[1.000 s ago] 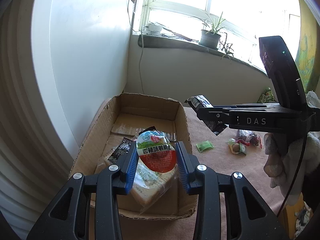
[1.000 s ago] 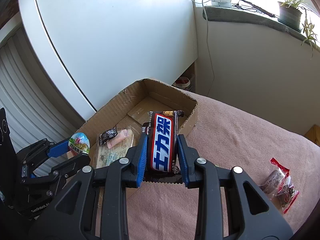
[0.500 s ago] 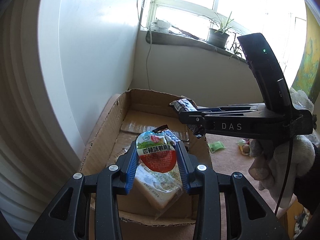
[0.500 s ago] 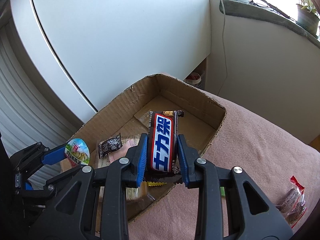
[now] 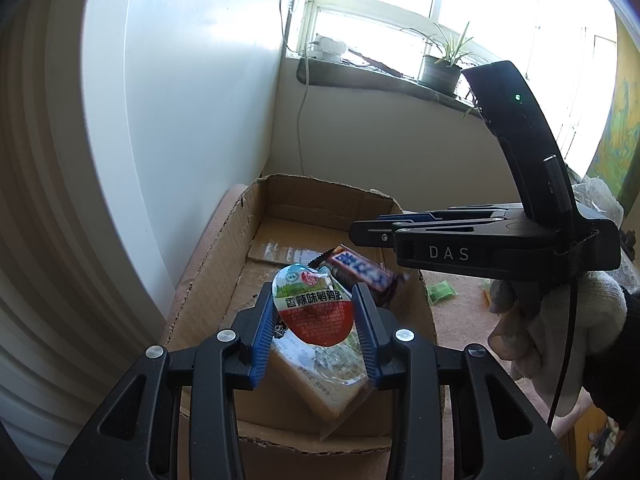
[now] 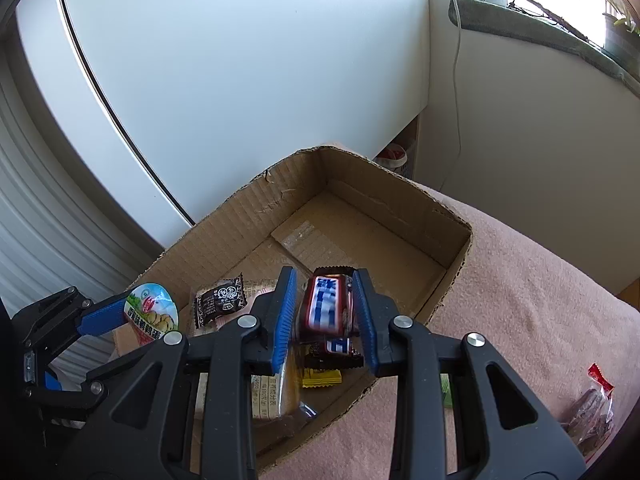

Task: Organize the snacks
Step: 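Lower both items into the box and open both tools, then move both open tools back to the remaining snacks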

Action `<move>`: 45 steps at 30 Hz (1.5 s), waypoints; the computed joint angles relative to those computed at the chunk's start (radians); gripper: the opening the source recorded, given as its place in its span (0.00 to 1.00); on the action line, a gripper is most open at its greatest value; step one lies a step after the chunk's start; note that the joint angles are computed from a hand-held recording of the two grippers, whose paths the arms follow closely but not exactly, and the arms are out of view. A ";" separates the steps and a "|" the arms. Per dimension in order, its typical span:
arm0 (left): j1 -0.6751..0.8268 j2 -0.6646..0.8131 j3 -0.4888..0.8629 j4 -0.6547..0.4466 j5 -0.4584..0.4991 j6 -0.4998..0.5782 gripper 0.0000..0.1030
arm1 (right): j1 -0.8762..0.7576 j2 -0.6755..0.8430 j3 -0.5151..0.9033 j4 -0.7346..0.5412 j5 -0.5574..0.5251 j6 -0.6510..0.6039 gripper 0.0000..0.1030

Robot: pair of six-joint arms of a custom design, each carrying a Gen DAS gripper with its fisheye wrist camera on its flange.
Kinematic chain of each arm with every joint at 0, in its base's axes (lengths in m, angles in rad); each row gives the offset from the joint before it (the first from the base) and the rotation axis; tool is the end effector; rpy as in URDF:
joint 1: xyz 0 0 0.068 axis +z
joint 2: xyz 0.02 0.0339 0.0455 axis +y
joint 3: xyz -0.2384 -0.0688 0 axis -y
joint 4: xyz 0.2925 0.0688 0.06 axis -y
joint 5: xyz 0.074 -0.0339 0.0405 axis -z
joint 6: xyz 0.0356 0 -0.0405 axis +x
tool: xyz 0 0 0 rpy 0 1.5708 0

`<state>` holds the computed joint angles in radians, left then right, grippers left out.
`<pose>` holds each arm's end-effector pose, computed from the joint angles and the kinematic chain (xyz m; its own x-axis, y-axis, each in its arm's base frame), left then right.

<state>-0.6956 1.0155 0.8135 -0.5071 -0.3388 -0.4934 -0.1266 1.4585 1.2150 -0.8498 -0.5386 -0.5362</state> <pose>0.2183 -0.1669 0.2461 -0.6348 -0.0520 -0.7709 0.1250 0.9777 -0.1689 0.3393 -0.0248 0.2452 -0.6933 -0.3538 -0.6278 -0.5579 0.8149 0.1569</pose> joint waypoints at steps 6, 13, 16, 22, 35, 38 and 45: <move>-0.005 -0.016 -0.002 -0.008 -0.013 0.000 0.54 | 0.000 -0.036 -0.023 0.033 0.011 0.003 0.67; -0.030 -0.003 0.016 -0.024 -0.058 0.004 0.62 | -0.019 -0.075 -0.037 0.062 0.000 0.025 0.81; -0.036 0.004 0.026 -0.033 -0.067 -0.005 0.63 | -0.025 -0.083 -0.039 0.063 0.004 0.019 0.81; -0.066 0.018 0.049 -0.063 -0.114 -0.035 0.68 | -0.062 -0.106 -0.049 0.055 -0.009 0.010 0.81; -0.196 0.035 0.096 -0.096 -0.216 -0.111 0.68 | -0.300 -0.158 -0.024 -0.092 -0.137 -0.156 0.81; -0.228 0.033 0.096 -0.089 -0.225 -0.125 0.68 | -0.389 -0.167 -0.018 -0.131 -0.181 -0.212 0.81; -0.310 0.072 0.100 -0.025 -0.247 -0.155 0.68 | -0.605 -0.104 0.040 -0.226 -0.238 -0.367 0.81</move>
